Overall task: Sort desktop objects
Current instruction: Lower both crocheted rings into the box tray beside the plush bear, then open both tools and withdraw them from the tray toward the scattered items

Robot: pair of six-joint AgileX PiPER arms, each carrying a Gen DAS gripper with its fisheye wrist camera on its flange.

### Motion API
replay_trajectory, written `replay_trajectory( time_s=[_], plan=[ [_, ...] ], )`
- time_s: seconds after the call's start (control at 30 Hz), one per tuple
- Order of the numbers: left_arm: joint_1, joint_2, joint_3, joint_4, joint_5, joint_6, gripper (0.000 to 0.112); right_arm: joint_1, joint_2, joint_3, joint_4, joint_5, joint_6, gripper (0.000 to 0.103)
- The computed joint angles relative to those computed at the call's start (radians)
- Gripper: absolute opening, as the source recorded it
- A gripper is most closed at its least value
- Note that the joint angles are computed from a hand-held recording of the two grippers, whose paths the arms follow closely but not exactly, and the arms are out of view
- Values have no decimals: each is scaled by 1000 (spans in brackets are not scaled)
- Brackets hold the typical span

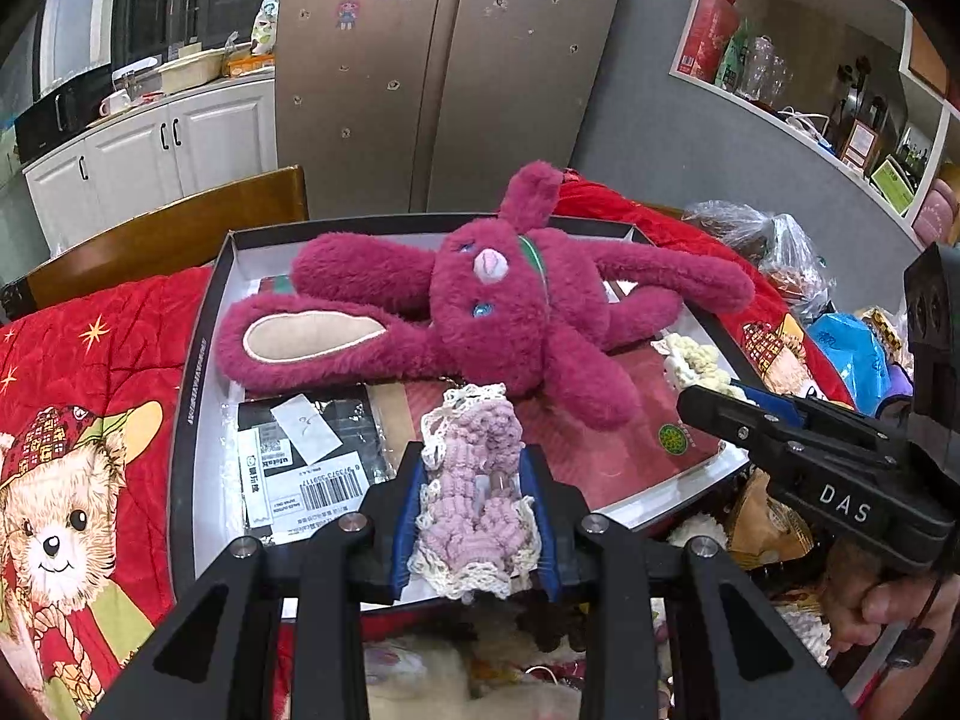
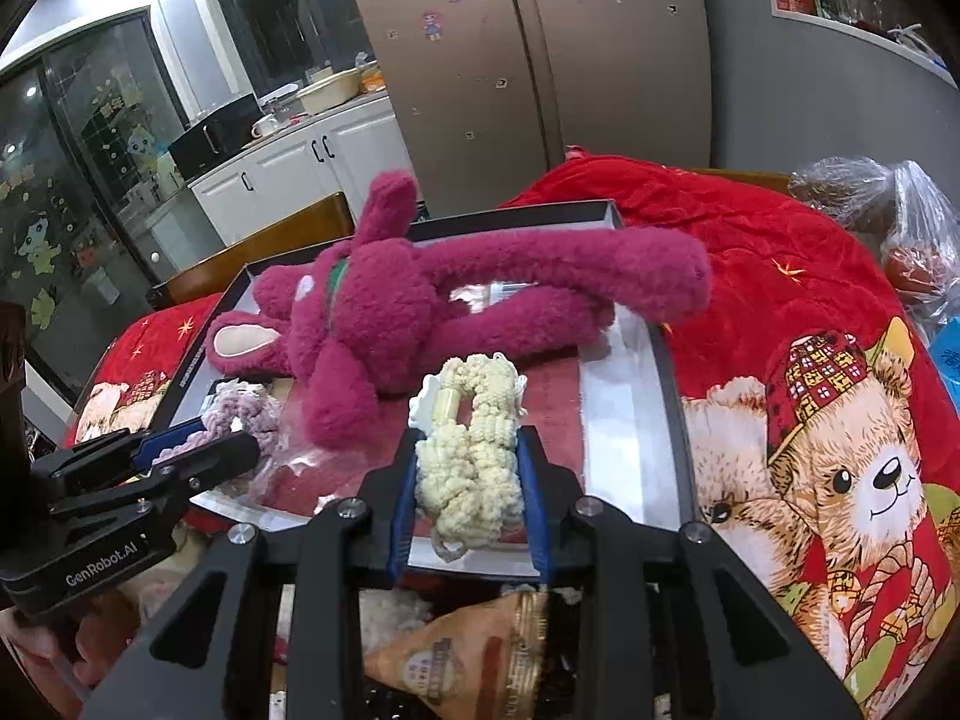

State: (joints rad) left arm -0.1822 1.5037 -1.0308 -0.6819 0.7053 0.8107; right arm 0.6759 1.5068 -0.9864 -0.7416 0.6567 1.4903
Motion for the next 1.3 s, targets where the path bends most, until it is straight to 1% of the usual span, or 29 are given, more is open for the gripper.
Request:
replay_trajectory(
  time_s=[0.07,0.33,0.5,0.7,0.77,0.8,0.83,0.87,0.93,0.97,1.0,1.03,1.07,1.1,1.13,1.17,1.2,1.23,1.27,1.3],
  plan=[
    [-4,3,2,4,-3,-2,32,-6,-2,4,8,-16,-7,31],
    [-20,2,13,19,-19,-1,32,-2,15,-9,19,-16,-28,31],
    [-13,13,3,19,-1,-3,32,-5,24,-16,41,-16,-49,31],
    [-5,15,7,9,-5,-8,32,23,53,-56,30,49,-77,34],
    [11,14,12,-22,0,7,37,31,65,-71,34,69,-94,35],
    [21,17,7,-32,12,12,47,33,70,-78,35,77,-98,36],
    [27,19,4,-32,17,3,59,34,71,-79,33,77,-97,41],
    [34,18,2,-36,19,-5,64,34,69,-77,32,68,-95,45],
    [68,20,3,-110,43,44,79,25,59,-66,35,41,-101,62],
    [91,28,-1,-160,76,84,84,22,53,-59,33,31,-100,68],
    [113,42,-16,-193,127,110,89,22,49,-58,30,30,-94,78],
    [124,56,-37,-185,174,102,91,25,44,-56,20,31,-83,87],
    [116,69,-67,-138,206,67,92,27,39,-55,12,34,-75,91],
    [104,72,-83,-103,219,51,96,29,36,-58,4,46,-66,99],
    [87,59,-83,-73,205,63,97,38,35,-67,-12,81,-44,103],
    [70,40,-73,-54,175,81,99,40,29,-66,-22,93,-33,103],
    [45,12,-58,-22,128,92,103,40,23,-64,-22,96,-33,103],
    [27,-13,-39,-1,87,89,103,34,20,-70,-2,101,-60,103],
    [22,-29,-26,3,63,86,103,28,16,-72,10,100,-78,103],
    [27,-40,-19,-23,61,96,103,28,10,-69,6,101,-77,103]
  ],
)
